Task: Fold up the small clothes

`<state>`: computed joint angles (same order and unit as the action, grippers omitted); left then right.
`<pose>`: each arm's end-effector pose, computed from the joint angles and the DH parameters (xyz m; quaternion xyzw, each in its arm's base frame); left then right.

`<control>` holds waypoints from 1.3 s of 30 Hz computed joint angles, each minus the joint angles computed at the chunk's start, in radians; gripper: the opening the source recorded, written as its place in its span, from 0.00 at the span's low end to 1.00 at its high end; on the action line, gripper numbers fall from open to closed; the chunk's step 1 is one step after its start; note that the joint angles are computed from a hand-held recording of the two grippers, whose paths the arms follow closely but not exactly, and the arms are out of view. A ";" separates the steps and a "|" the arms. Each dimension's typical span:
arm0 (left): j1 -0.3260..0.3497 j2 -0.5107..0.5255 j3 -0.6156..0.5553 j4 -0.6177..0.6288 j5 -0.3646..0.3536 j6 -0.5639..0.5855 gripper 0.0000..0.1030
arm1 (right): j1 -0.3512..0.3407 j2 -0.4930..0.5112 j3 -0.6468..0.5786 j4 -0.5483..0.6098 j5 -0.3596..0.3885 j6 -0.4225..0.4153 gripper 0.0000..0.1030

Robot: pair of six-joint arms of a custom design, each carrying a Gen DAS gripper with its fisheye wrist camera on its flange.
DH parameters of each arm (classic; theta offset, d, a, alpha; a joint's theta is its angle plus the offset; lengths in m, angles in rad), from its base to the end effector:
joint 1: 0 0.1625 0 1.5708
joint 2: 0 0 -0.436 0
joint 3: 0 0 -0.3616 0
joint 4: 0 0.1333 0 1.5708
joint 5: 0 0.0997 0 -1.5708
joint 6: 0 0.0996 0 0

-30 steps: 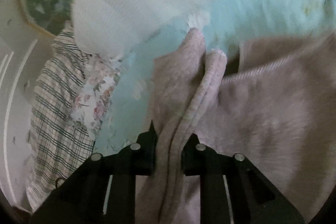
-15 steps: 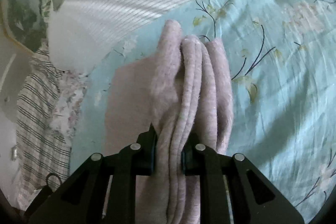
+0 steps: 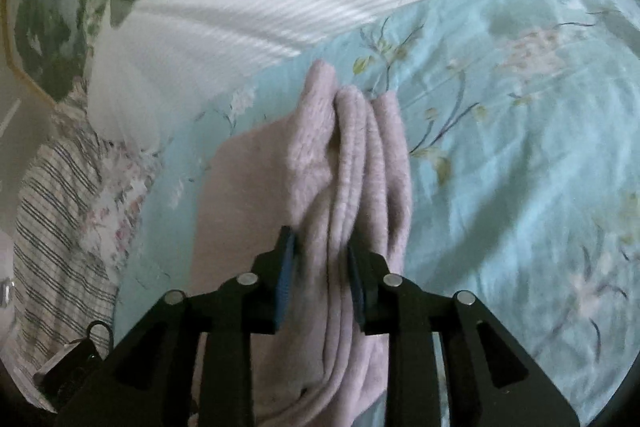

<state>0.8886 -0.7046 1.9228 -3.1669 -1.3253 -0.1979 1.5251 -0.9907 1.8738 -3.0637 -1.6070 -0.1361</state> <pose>-0.2468 -0.5537 0.0525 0.2114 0.9519 -0.2199 0.0294 0.1018 -0.6125 0.2233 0.0377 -0.9530 0.2973 0.0444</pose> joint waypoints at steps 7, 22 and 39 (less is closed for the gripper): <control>0.082 -0.092 0.009 0.014 0.027 -0.049 0.80 | -0.031 -0.046 0.074 -0.046 0.078 0.056 0.61; 0.237 0.040 -0.265 0.178 -0.067 -0.105 0.78 | -0.070 0.025 0.014 0.067 0.100 0.049 0.68; 0.190 -0.251 0.065 -0.028 -0.010 -0.049 0.31 | 0.063 0.081 0.084 -0.006 0.189 0.012 0.30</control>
<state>1.0790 -0.9553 1.9874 -3.1954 -1.3356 -0.2468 1.5885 -0.9094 1.9578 -3.0698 -1.4184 -0.1246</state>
